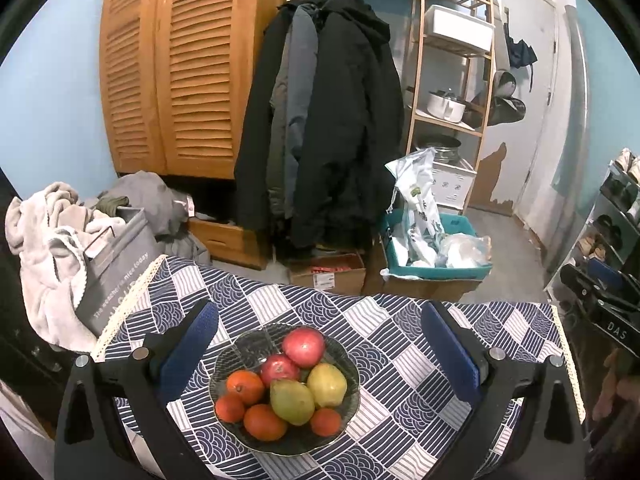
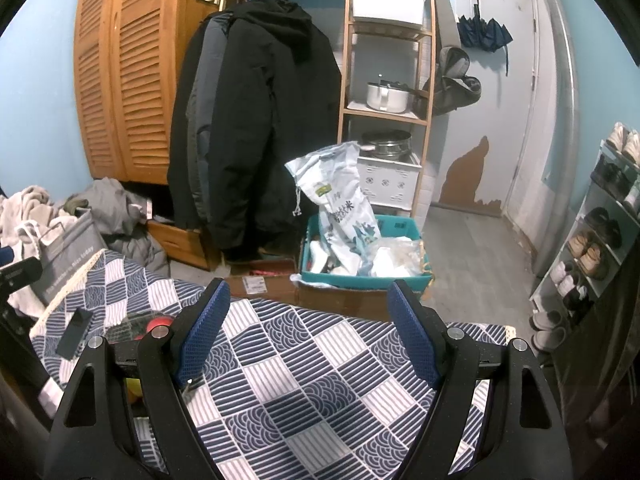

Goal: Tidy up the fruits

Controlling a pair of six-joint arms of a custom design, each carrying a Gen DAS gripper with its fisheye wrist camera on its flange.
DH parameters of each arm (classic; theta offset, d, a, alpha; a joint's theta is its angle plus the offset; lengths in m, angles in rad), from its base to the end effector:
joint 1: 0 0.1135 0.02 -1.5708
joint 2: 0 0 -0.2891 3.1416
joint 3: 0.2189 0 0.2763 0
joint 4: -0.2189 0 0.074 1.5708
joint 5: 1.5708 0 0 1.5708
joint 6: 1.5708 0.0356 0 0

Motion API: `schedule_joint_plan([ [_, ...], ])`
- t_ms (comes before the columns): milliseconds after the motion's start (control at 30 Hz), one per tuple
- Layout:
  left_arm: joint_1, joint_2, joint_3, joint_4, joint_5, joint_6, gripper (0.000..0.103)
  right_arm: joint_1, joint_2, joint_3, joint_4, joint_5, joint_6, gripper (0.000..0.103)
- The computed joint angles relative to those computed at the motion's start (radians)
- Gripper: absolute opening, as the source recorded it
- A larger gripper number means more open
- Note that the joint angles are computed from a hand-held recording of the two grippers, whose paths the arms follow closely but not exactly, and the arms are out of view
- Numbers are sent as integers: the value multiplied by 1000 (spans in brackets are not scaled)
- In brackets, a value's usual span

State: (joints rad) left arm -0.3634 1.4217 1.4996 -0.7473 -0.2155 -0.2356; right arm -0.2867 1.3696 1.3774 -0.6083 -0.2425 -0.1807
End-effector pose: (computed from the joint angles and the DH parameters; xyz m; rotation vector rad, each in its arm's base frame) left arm 0.3080 -0.1090 0.4127 0.0258 2.2233 -0.0875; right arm 0.3103 -0.0826 0.3975 -0.0240 2.1513 -0.0076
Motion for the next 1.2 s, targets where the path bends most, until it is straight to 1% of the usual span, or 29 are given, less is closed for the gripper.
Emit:
schedule_joint_plan([
  [267,-8,3,5,-8,-13,5,102,-7,1,3,-4,-5,-5,80],
  [500,-25,6,10,-12,-54,7,102,-4,1,3,-4,-2,-1,80],
  [700,-15,11,14,-25,-29,0,102,-6,2,4,-5,-4,-3,80],
  [1200,-23,7,14,-26,-29,-8,102,-11,3,4,-5,-8,-4,80],
])
